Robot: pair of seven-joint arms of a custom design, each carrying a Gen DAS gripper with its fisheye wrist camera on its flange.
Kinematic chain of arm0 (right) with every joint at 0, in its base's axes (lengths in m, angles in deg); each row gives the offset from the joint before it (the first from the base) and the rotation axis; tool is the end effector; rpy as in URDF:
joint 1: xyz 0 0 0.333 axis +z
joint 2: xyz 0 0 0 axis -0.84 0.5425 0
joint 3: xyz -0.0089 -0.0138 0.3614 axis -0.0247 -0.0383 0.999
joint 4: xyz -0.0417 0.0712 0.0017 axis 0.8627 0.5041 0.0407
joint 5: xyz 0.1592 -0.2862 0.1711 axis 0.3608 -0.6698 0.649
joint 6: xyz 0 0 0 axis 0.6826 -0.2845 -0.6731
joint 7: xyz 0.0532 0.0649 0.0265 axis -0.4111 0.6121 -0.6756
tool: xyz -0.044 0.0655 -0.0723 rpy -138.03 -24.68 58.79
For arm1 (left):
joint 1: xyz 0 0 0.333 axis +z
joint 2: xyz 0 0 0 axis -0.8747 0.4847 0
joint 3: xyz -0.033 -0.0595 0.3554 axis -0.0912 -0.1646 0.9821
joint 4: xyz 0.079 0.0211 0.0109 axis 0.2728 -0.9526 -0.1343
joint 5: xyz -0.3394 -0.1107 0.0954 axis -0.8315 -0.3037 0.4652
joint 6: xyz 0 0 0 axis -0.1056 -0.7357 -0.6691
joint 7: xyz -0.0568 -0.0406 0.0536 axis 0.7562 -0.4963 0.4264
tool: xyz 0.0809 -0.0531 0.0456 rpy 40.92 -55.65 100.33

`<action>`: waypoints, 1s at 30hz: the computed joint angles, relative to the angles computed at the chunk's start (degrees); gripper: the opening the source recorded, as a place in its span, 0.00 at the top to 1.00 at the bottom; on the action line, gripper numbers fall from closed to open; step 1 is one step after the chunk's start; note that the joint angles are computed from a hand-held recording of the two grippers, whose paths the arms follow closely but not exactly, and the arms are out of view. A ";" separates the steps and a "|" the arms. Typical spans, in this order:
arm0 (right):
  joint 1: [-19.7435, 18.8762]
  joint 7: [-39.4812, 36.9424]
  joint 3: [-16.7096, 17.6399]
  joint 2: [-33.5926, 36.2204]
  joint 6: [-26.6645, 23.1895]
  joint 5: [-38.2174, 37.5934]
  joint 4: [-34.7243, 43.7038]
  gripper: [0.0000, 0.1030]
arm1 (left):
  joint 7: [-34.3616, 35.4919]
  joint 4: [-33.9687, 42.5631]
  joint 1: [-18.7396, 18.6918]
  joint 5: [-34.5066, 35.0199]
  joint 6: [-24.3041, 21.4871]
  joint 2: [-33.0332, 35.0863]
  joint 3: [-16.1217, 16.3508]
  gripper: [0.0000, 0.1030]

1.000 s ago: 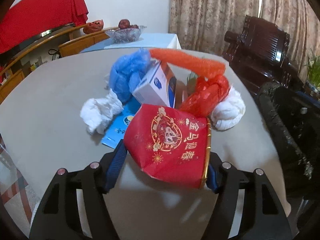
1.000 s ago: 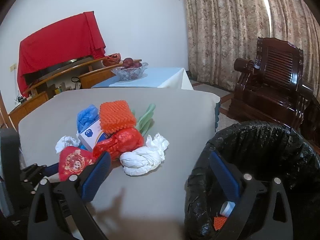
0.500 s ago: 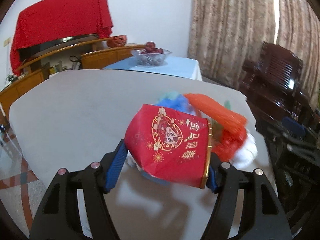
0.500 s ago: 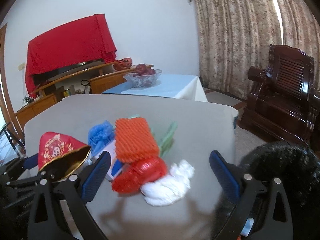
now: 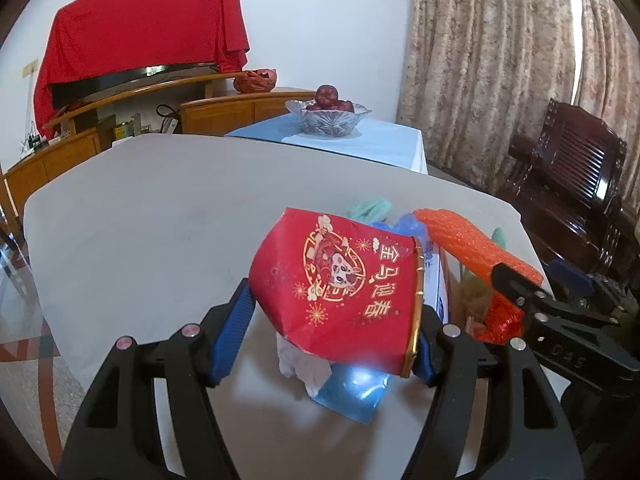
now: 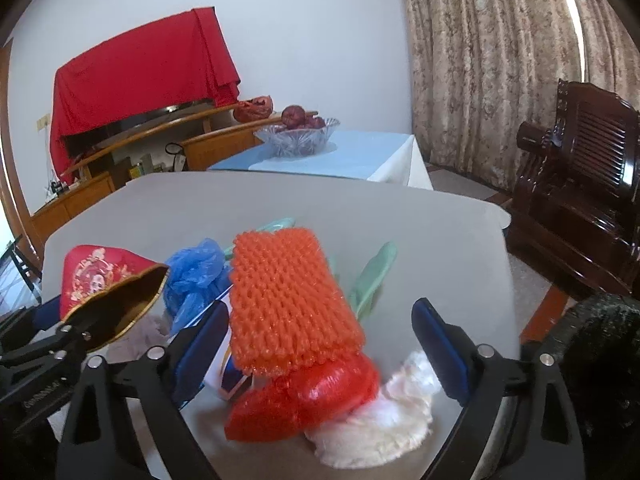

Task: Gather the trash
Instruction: 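Grasp the red gold-printed packet with the left gripper while the right gripper grasps another orange net, then move both grippers over the black bin and release the packet and net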

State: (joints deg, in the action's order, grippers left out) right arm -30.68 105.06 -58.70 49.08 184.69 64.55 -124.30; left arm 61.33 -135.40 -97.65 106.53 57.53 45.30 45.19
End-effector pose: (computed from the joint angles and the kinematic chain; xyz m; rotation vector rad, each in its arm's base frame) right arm 0.7018 0.3937 0.4167 -1.8257 1.1888 -0.5137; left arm 0.6144 -0.4358 0.4370 -1.8992 1.2376 -0.7405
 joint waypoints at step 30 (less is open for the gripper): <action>-23.22 -13.83 25.94 -11.32 10.39 5.25 -17.77 0.80 | 6.14 13.36 -3.99 3.89 2.28 4.57 0.74 0.36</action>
